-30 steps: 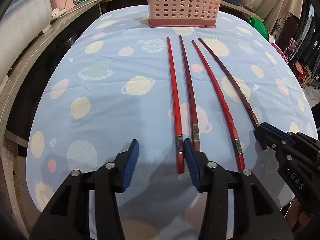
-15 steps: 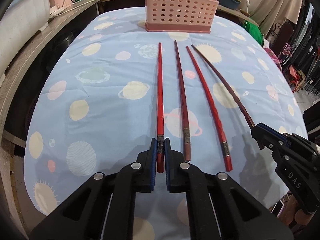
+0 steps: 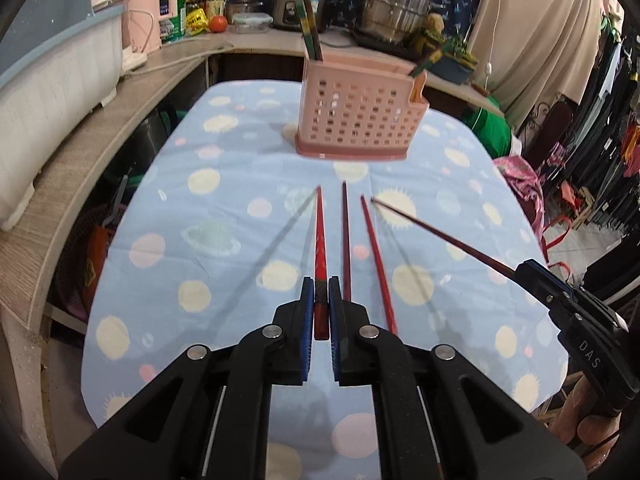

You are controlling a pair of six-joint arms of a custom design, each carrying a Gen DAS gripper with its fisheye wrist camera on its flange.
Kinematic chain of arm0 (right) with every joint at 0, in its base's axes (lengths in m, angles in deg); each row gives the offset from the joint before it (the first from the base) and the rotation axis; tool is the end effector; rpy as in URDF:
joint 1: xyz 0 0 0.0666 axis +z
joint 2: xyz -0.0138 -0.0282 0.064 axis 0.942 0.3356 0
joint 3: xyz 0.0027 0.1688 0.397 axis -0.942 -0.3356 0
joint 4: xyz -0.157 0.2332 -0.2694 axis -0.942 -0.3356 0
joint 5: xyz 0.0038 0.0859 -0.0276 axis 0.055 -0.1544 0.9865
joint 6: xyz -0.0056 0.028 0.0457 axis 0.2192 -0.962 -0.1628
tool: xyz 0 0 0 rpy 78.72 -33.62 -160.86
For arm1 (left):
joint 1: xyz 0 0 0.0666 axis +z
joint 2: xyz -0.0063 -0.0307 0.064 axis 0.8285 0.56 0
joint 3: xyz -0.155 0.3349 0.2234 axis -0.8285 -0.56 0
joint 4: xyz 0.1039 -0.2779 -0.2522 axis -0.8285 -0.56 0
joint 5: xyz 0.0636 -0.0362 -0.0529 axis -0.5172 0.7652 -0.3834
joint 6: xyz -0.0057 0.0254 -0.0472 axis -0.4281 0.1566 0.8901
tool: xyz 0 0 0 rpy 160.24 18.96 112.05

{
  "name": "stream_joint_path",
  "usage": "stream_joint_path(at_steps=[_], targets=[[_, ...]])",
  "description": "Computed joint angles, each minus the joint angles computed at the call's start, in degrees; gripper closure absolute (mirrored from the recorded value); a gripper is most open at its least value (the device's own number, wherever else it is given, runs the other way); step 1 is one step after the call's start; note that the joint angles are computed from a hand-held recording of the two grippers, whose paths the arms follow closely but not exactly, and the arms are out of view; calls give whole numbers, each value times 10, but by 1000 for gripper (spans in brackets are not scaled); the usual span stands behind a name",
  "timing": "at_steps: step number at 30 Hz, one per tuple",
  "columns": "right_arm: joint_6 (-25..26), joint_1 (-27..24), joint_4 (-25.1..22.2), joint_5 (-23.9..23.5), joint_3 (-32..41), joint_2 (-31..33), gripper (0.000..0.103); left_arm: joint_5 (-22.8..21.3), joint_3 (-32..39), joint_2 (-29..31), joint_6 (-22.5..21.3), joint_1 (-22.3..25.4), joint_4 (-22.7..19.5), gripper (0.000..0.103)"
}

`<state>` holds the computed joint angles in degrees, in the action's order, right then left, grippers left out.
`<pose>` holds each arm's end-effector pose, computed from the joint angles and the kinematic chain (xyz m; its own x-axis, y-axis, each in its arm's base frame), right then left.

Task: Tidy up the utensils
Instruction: 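Carry both chopsticks into the pink basket and open both tools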

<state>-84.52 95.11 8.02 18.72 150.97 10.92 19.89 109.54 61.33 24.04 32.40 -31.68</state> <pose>0.3715 0.1623 0.5099 -0.6557 0.1962 -0.7291 0.0411 0.9735 0.2250 0.4501 -0.1995 0.5192 -0.7895 0.1131 -0.6032 0.2814 0.9402 -0.1920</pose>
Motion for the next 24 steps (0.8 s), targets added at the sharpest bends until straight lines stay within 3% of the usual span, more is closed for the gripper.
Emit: stream_joint_path(at_steps=[12,24], targets=[[31,-67,56,-28,80,30,96,-16,156,69,-8,15,-11,96],[58,-100,72,-49,187,92,96,-20,334,158,-22,16,-35,96]])
